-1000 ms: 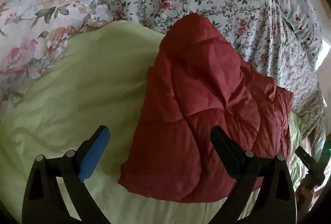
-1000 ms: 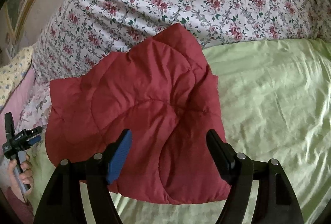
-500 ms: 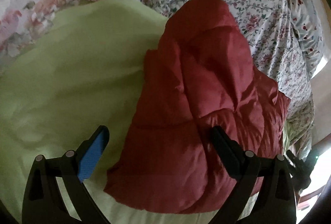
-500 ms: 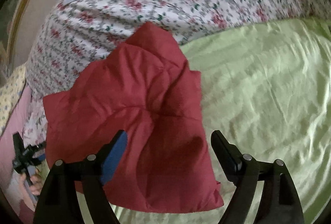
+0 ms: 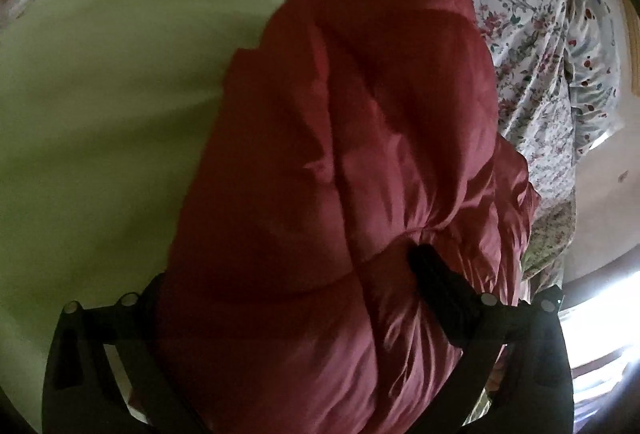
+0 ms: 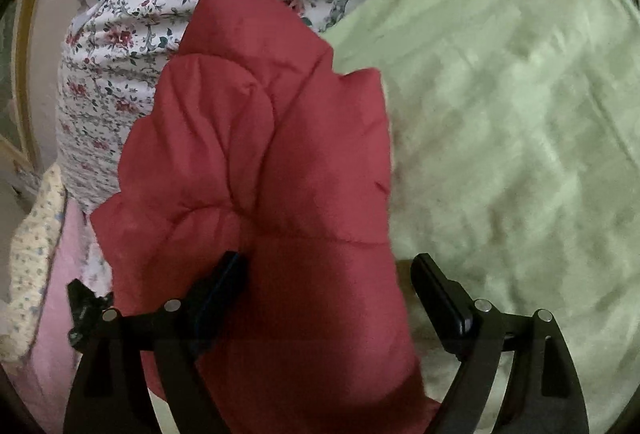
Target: Fold large clothes
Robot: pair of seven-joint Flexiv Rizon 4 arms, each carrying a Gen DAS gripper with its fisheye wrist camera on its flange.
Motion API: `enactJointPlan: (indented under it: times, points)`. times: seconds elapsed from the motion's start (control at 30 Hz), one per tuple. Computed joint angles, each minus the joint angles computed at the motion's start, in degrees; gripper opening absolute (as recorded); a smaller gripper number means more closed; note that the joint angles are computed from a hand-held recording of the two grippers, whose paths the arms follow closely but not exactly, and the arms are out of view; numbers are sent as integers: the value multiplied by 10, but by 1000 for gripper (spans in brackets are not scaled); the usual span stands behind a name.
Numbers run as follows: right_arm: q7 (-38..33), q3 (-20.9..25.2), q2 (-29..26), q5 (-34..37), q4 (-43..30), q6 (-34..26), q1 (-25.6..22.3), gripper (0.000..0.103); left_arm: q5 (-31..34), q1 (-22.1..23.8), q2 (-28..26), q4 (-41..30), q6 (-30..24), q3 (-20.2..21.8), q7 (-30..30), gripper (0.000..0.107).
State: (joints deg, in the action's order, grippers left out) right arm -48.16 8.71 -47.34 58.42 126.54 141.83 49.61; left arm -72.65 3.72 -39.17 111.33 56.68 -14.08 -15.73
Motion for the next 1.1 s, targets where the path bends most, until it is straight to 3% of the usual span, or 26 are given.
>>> enactJointPlan:
  times: [0.13,0.2,0.27,0.33,0.37,0.47,0.83,1.1]
  points:
    - [-15,-8,6,-3,-9,-21,9,82,-9,-4,3,5,6,-3,18,93]
    - [-39,-21,17,16,-16,-42,21,73,-7,-1,9,9,-5,-2,24,79]
    - [-68,-33,33,46,-24,-62,38,57,-17,-1,23,20,-5,-1,49,68]
    - [-134,-60,61,102,-38,-99,62,46,-29,-5,37,33,-1,3,73,58]
    - [-205,-86,81,162,-58,-130,84,40,-41,-9,49,44,4,4,90,55]
    - [-339,-103,113,267,-99,-162,90,35,-52,-14,73,63,-7,19,108,49]
    - [-377,18,122,317,-121,-81,92,32,-31,8,173,172,-116,96,166,45]
    - [-368,111,96,329,-150,-13,112,32,40,44,229,237,-186,154,194,44]
